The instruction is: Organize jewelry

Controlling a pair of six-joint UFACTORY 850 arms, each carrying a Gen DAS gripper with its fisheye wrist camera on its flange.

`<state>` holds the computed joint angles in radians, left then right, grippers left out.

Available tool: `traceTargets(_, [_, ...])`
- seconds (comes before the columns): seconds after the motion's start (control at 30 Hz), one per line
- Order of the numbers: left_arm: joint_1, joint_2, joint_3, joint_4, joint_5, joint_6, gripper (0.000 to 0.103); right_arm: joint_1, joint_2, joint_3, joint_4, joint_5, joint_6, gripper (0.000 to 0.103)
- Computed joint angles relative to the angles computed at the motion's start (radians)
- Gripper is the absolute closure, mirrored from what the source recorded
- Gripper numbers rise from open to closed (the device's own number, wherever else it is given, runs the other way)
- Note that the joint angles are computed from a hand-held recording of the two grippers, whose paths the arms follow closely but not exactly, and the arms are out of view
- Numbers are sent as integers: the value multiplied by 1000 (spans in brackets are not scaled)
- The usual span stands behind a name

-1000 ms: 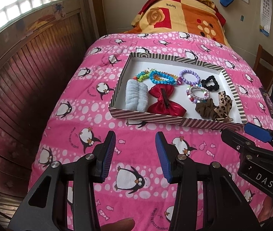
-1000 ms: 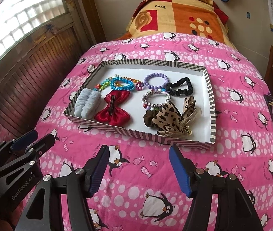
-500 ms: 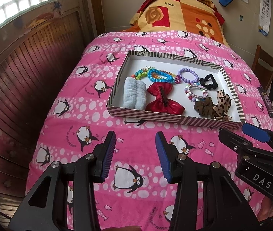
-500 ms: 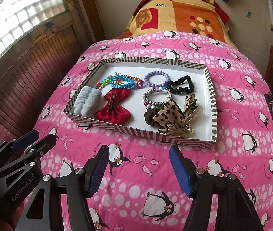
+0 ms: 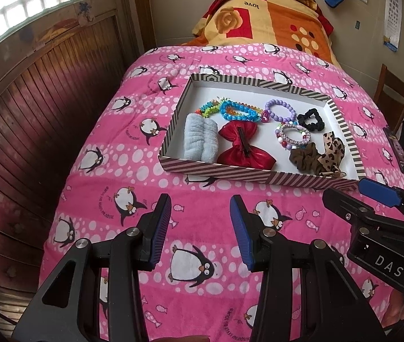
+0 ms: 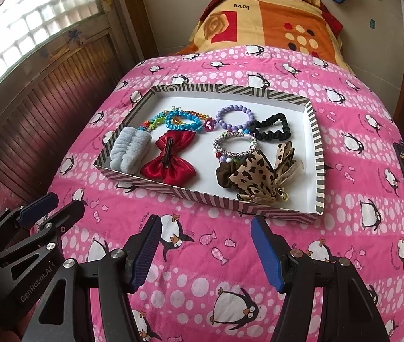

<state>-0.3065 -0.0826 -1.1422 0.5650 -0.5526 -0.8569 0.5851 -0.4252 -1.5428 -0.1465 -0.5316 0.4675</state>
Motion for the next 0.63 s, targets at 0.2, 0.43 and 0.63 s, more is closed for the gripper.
traceTargets(0.2, [3, -3, -3, -15, 1, 11, 61, 3, -8, -7, 2, -8, 2, 40])
traceTargets(0.43, [6, -5, -3, -18, 6, 15, 61, 4, -13, -12, 8, -11, -4, 40])
traceTargets(0.63, [5, -6, 8, -3, 19, 5, 61, 5, -6, 3, 16, -5, -6, 40])
